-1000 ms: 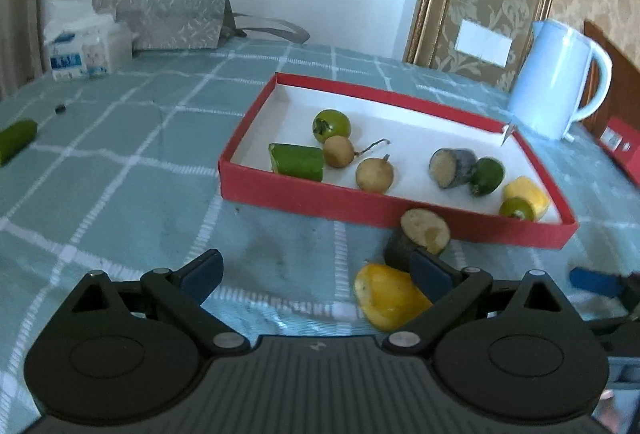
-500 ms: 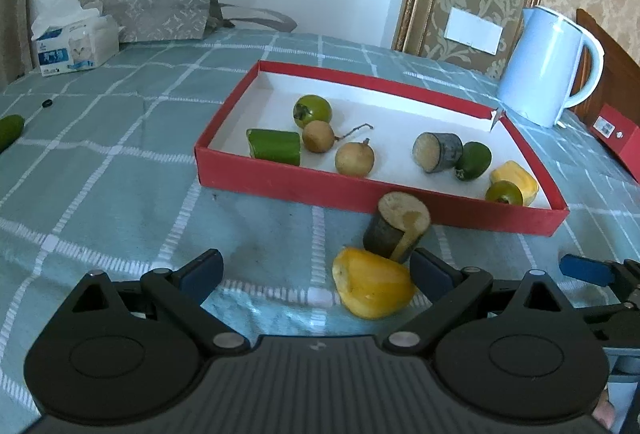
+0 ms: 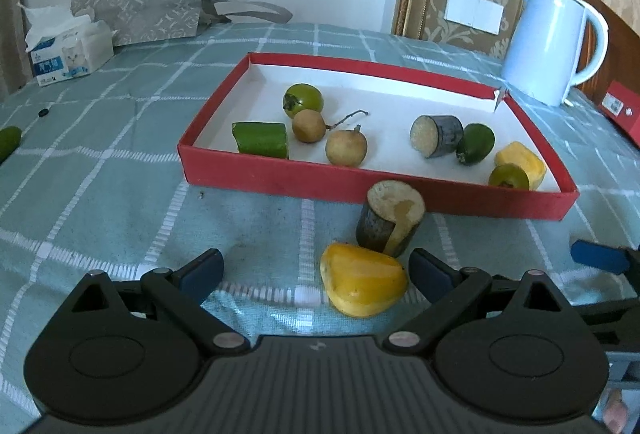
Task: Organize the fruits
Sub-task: 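Move the left tool toward the yellow pepper piece beside the box, then grasp the yellow pepper piece with the left tool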
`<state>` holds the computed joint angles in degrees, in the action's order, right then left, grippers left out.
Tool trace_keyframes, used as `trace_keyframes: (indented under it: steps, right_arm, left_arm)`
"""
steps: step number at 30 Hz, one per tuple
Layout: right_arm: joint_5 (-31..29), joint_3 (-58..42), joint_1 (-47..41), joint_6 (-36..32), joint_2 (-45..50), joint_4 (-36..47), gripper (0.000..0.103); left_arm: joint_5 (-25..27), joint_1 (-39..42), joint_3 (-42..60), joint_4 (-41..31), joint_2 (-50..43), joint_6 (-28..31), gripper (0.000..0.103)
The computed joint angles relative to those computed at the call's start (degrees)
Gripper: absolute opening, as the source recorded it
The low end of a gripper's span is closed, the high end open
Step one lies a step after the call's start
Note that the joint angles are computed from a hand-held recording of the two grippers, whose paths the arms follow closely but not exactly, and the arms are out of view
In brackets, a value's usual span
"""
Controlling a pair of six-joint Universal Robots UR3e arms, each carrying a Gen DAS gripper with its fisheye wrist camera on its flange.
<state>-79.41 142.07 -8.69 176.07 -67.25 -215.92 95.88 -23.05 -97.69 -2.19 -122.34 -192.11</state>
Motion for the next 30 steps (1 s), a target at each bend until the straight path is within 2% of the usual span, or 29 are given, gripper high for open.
trace_keyframes:
  steps: [8,10,12,14,24,27,30]
  right_arm:
    - [0.01,0.01,-0.01,-0.01,0.02,-0.03,0.103]
    - [0.07,0.01,-0.03,0.03,0.01,-0.03,0.103]
    - [0.14,0.03,-0.07,0.04,0.09,-0.14,0.103]
    - [0.23,0.04,-0.09,0.10,0.11,-0.18,0.103]
    - [0.88,0.33,-0.55,0.22,0.20,-0.62,0.103]
    - [0.84,0.33,-0.53,0.19,0.17,-0.56,0.103]
    - [0.90,0.38,-0.59,0.16,0.09,-0.52,0.103]
  left_arm:
    - [-0.53,-0.21,-0.29,-1.15,1.40,-1.68,0.070]
    - [-0.18,-0.54,-0.57,-0.36,1.22,-1.44,0.070]
    - [-1.86,0.02,-1.79,1.15,1.62,-1.72,0.058]
    - [-4.63,0.87,-2.63,1.02,2.61,-1.45,0.041]
    - [-5.65,1.20,-5.56,6.52,2.34,3.09,0.039]
    - [-2.33,0.61,-6.70,9.81,1.80,5.31,0.040]
    - [-2.23,1.84,-8.09,11.79,1.94,5.99,0.040]
